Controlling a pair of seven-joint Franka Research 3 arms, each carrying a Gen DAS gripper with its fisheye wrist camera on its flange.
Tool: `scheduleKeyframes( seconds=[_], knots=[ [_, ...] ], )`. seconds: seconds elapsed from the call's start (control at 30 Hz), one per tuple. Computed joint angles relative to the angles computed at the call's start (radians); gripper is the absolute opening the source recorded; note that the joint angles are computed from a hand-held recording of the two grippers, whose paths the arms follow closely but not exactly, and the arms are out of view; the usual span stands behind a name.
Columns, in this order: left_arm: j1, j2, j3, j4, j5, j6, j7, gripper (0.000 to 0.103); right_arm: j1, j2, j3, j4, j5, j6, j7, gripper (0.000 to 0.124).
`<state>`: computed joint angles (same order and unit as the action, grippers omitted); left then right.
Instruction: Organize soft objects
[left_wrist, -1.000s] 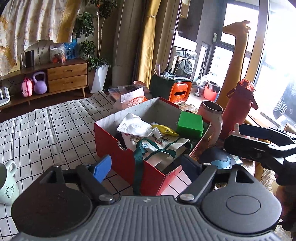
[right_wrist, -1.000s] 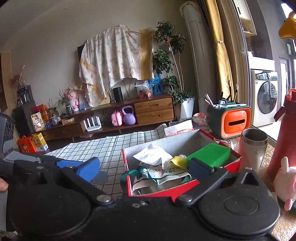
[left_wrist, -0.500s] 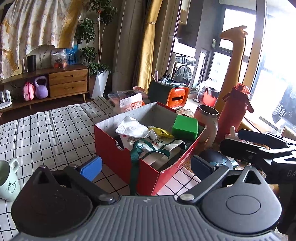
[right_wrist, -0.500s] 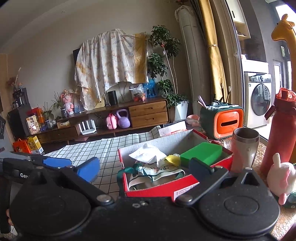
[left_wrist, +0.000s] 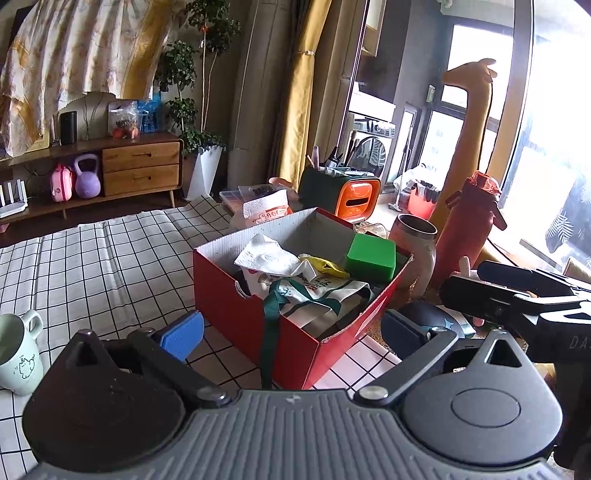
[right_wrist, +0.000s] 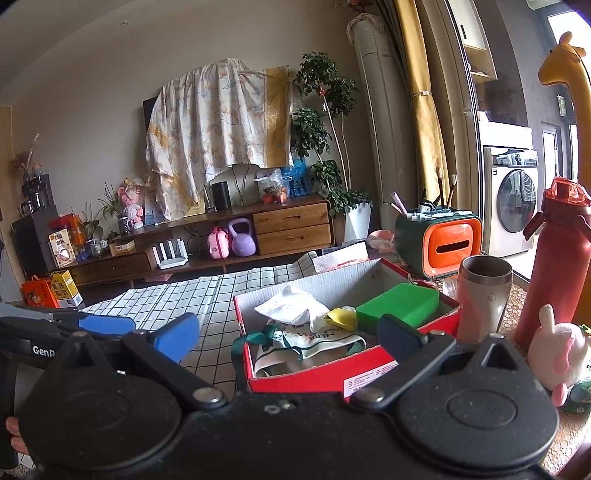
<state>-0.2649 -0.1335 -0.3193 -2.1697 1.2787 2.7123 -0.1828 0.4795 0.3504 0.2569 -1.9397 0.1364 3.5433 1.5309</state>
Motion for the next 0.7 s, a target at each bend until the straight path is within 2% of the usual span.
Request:
scheduleKeyframes(
  seconds=[0.7],
  knots=[
    [0.008,-0.023,-0.009,-0.010,0.034,0.009,-0.040,0.103,0.039,-0.003,-0.028,-0.006,0.056,-0.002,-0.035,0.103]
  ],
)
